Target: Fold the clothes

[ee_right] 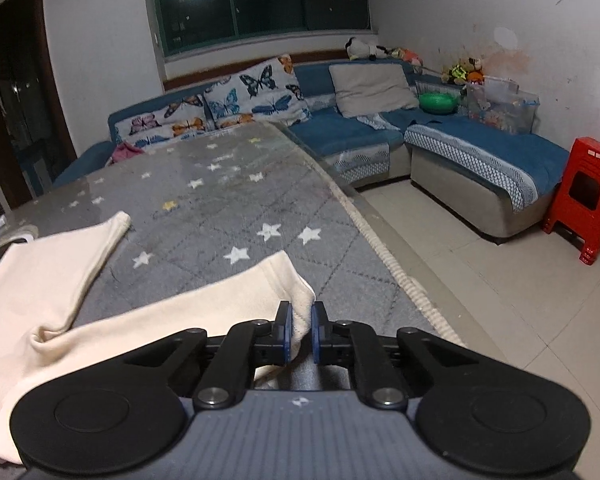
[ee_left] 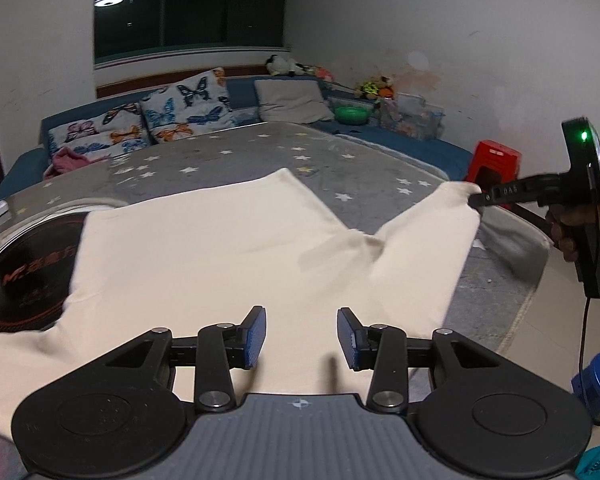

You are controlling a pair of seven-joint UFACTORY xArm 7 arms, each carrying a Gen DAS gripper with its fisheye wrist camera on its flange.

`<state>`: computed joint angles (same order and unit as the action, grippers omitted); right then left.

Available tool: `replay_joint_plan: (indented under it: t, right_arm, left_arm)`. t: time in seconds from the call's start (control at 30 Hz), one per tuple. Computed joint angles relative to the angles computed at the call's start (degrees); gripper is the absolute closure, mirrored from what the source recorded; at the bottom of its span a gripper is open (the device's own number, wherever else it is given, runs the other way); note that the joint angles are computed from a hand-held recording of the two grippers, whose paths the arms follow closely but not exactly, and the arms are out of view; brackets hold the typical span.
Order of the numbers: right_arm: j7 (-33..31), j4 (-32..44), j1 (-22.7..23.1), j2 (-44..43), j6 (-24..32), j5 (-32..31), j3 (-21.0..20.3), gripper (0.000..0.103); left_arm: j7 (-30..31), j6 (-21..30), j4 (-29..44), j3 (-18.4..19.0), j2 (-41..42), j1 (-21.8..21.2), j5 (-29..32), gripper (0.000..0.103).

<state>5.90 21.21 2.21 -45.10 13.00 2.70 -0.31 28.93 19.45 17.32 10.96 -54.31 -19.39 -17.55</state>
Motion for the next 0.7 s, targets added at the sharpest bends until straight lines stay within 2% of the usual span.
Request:
replay_joint_plan:
  t: [0.37,0.57,0.7]
  right_arm:
    - [-2.07,-0.33,2.03,-7.57,2.37,0.83,-1.72,0.095]
    - [-5.50,2.74,8.43,-11.42,3.19,2.74,-2.89,0.096]
    - [-8.37,5.99,13.99,-12.07,3.25,4.13,-2.91,0.096]
  left_arm:
    - [2.41,-0.87,1.25,1.36,4.55,-8.10,-3.82,0.060]
    - [2.84,-1.01,0.51,0.94,3.82,-9.04,-5.29,0.060]
    - [2.76,-1.16,-0.29,1.30,0.76,-7.75,-5.45,0.056]
